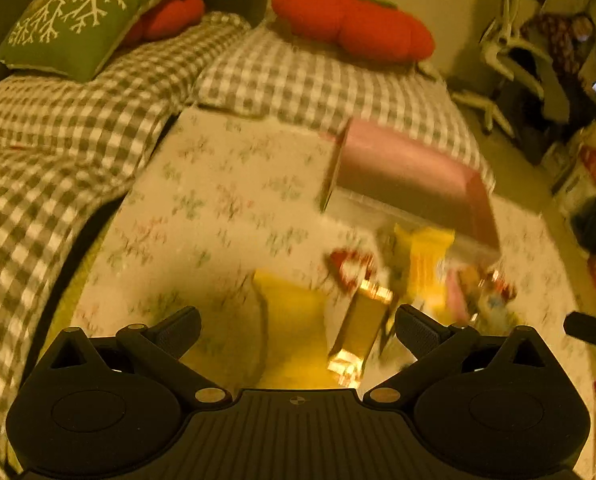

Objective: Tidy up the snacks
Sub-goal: 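Grasp the yellow waffle pack with the left tool while the right grasps the white bread pack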

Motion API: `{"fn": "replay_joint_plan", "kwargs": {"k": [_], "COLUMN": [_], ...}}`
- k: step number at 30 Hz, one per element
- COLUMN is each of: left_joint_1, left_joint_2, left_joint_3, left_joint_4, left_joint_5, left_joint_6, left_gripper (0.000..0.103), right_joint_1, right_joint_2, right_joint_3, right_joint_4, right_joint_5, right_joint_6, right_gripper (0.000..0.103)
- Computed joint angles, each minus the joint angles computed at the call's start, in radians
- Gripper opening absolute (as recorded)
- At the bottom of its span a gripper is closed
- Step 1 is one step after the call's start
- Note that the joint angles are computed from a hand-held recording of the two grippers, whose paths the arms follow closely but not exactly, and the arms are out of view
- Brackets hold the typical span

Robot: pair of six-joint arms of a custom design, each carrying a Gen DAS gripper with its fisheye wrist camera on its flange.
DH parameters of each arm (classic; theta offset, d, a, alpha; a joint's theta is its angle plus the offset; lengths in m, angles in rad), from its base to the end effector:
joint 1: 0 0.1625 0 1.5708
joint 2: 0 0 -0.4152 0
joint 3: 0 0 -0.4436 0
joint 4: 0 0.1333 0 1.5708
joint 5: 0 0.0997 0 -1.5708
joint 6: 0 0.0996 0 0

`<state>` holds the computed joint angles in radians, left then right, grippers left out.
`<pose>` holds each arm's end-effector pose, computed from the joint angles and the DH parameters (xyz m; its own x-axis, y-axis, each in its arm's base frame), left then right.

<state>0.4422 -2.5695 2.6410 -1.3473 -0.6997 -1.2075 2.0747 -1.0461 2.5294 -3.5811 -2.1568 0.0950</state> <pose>-0.0641 -0.2621 0.2652 -0.8348 -0.1421 -0.5319 0.2376 0.7785 -0.5809 0.2494 -0.2903 0.0584 -0.8996 -0.0862 0.4281 -0.3335 0.7685 -0.5460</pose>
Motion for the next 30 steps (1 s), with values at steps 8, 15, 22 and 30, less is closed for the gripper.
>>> {"fn": "replay_joint_plan", "kwargs": {"k": [8, 15, 22, 30], "left_joint_1": [0.195, 0.271, 0.300, 0.316], "left_joint_2": [0.185, 0.321, 0.358, 0.433], "left_joint_3": [0.074, 0.103, 0.116, 0.122], "left_joint_4": [-0.451, -0.618, -0.634, -0.683], "left_joint_5": [-0.032, -0.030, -0.037, -0.010], "left_joint_6": [0.279, 0.374, 0.369, 0.385], "left_gripper": [0.103, 0.103, 0.103, 0.100], "right_joint_1": [-0.056, -0.099, -0.146, -0.149], "right_joint_2": [0.168, 0.157, 0.205, 0.249], "right_joint_3": [-0.052, -0.052, -0.073, -0.117], "right_joint_4": [-0.224, -0.161, -0.130, -0.067], "right_joint_5": [-0.033, -0.089, -0.072, -0.106], "right_joint_6": [-0.170, -0.185, -0.258, -0.289], "right_gripper": [0.091, 0.088, 0.074, 0.052]}}
